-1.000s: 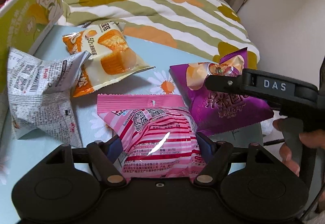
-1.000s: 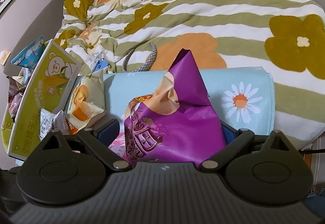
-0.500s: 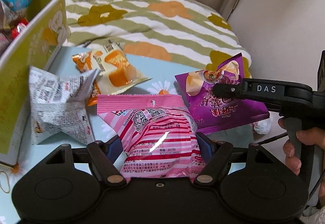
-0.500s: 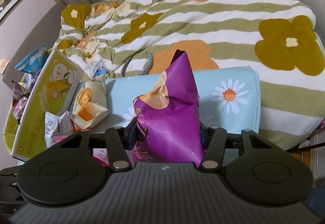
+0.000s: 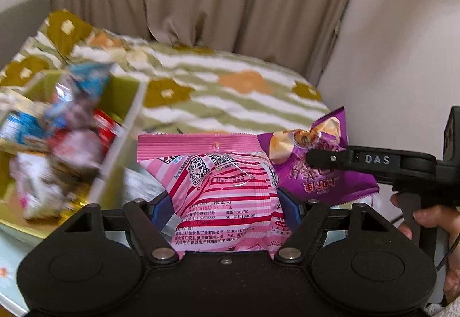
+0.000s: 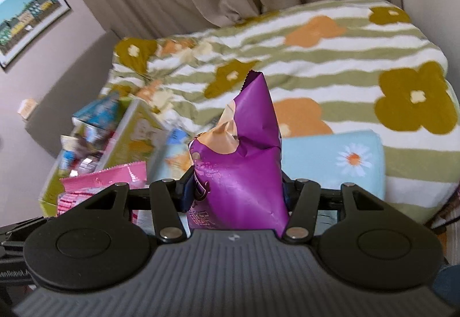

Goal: Organize snacks
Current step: 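Carry the pink and purple bags over the box and open both tools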

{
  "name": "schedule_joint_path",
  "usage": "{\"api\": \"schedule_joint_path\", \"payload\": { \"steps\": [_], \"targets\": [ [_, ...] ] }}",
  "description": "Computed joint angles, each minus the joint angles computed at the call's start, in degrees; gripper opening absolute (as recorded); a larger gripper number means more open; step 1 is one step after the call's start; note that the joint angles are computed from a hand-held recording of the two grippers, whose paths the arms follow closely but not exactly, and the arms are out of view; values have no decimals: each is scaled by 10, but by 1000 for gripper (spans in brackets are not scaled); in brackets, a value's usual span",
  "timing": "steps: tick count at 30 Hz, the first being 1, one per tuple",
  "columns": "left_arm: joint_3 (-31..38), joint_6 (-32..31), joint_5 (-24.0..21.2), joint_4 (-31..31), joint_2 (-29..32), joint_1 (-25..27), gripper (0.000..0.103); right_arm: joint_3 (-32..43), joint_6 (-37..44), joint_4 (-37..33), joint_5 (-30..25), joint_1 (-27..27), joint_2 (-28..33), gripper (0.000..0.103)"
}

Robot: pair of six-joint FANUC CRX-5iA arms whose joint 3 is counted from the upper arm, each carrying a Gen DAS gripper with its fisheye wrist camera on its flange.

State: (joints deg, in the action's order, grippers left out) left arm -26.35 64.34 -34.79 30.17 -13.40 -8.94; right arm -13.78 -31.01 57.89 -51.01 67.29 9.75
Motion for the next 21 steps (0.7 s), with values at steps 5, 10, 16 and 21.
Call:
{"api": "schedule_joint_path", "payload": {
  "steps": [5, 10, 16, 21],
  "targets": [
    [-30, -87, 4, 65, -44, 74, 78, 72, 12, 39, -14, 10, 44, 68],
    [-33, -175, -24, 133, -49, 159, 78, 185, 42, 50, -34, 16, 118, 68],
    [-4, -267, -61, 184, -8, 236, 79, 355, 99, 26, -57, 17, 227, 68],
    [24, -346, -99, 215, 46, 280, 79, 531, 165, -13, -98, 18, 334, 68]
  ]
}}
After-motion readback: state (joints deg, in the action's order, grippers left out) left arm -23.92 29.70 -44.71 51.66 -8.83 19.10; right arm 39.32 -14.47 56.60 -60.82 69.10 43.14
